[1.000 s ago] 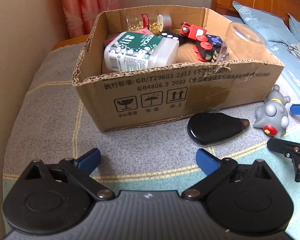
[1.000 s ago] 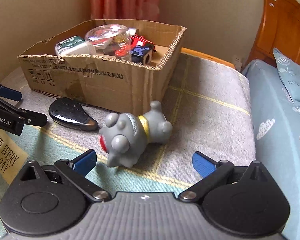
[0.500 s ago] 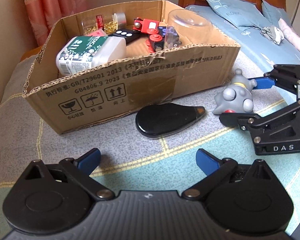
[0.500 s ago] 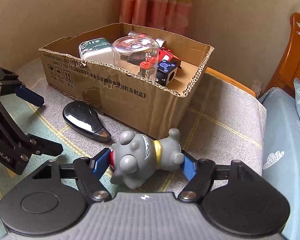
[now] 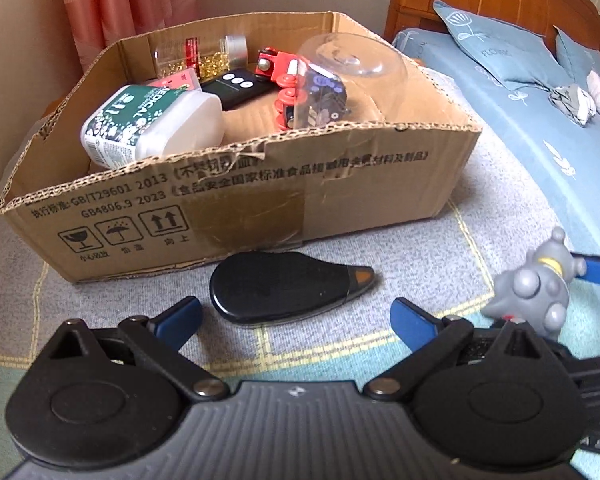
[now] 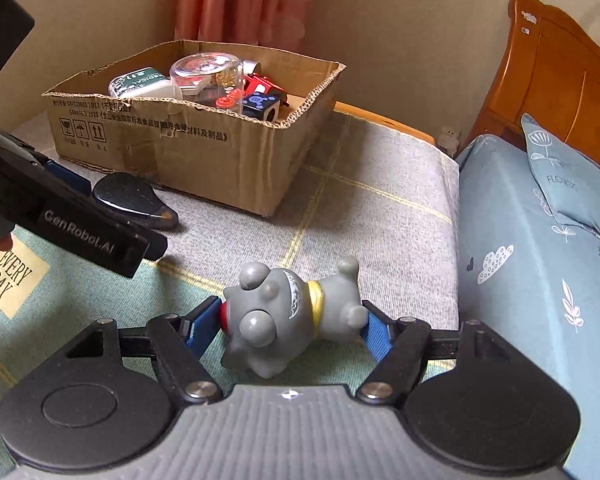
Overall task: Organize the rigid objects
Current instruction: 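Grasp the black oval case with the left tool while the right tool grasps the grey toy dog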
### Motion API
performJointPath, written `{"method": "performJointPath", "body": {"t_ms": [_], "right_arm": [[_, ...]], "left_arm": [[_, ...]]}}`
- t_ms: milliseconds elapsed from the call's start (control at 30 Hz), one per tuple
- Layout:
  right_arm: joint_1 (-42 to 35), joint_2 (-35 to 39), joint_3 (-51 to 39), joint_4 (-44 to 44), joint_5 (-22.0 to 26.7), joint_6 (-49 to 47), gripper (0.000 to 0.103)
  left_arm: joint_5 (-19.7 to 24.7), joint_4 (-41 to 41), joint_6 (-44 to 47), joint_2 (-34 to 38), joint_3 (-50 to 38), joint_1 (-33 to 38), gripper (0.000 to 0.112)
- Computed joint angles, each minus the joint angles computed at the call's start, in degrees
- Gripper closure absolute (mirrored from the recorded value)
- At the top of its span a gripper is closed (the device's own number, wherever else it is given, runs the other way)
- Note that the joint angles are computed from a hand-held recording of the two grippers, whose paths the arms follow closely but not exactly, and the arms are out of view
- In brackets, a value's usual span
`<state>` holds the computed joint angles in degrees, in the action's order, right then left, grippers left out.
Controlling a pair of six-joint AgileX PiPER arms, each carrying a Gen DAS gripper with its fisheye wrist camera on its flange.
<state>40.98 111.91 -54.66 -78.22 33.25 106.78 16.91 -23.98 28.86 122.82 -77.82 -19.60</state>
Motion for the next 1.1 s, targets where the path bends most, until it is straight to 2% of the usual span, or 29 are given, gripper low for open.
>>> {"method": "performJointPath", "body": {"t_ms": [100,167,267,333,467,767,833,900,933,967,1100], "right_arm": [[-0.2,-0.6,2.2,-4.1,-1.1,6.5,0.025],[-0.2,-0.6,2.5,-5.1,-1.3,7.6,0.025],[-0.2,-0.3,2.6,-6.3,-1.2,8.6,0.024],[-0.4,-0.2,2.8,-7.4,-1.4,9.4,0.024],[-1.4,-0.1,3.5,-10.1,-2.9,11.2,0.019],[-3.5,-0.8,4.3,-14.8,-5.1,12.9,0.011],[-4.1,-1.0,4.3,-15.2,-6.1,12.8,0.011],[-4.4,-0.9,4.0,-15.0,-6.6,12.0,0.017],[-4.5,-0.8,3.5,-13.6,-6.9,10.0,0.024],[-4.8,-0.7,3.1,-12.3,-7.8,8.1,0.026],[-3.6,-0.2,1.6,-7.9,-6.1,2.7,0.026]], "left_arm": [[-2.7,6.0,-8.6,0.8,-0.4,-1.4,0.012],[-3.2,12.4,-16.1,1.5,-1.2,-2.2,0.014],[-3.7,17.5,-21.6,1.8,-1.6,-3.1,0.017],[-5.0,17.9,-22.3,1.2,-0.5,-3.4,0.023],[-4.8,18.1,-22.3,1.7,-1.4,-4.2,0.023],[-4.5,1.7,-1.6,0.9,0.0,-2.1,0.022],[-4.4,-4.4,6.0,0.8,0.4,-1.5,0.022],[-3.8,-9.9,13.0,0.8,0.6,-1.0,0.023],[-3.4,-11.3,14.9,0.8,0.5,-0.8,0.023],[-3.1,-12.6,16.6,0.7,0.5,-0.6,0.023],[-1.7,-14.0,19.3,0.5,0.5,0.0,0.023]]}}
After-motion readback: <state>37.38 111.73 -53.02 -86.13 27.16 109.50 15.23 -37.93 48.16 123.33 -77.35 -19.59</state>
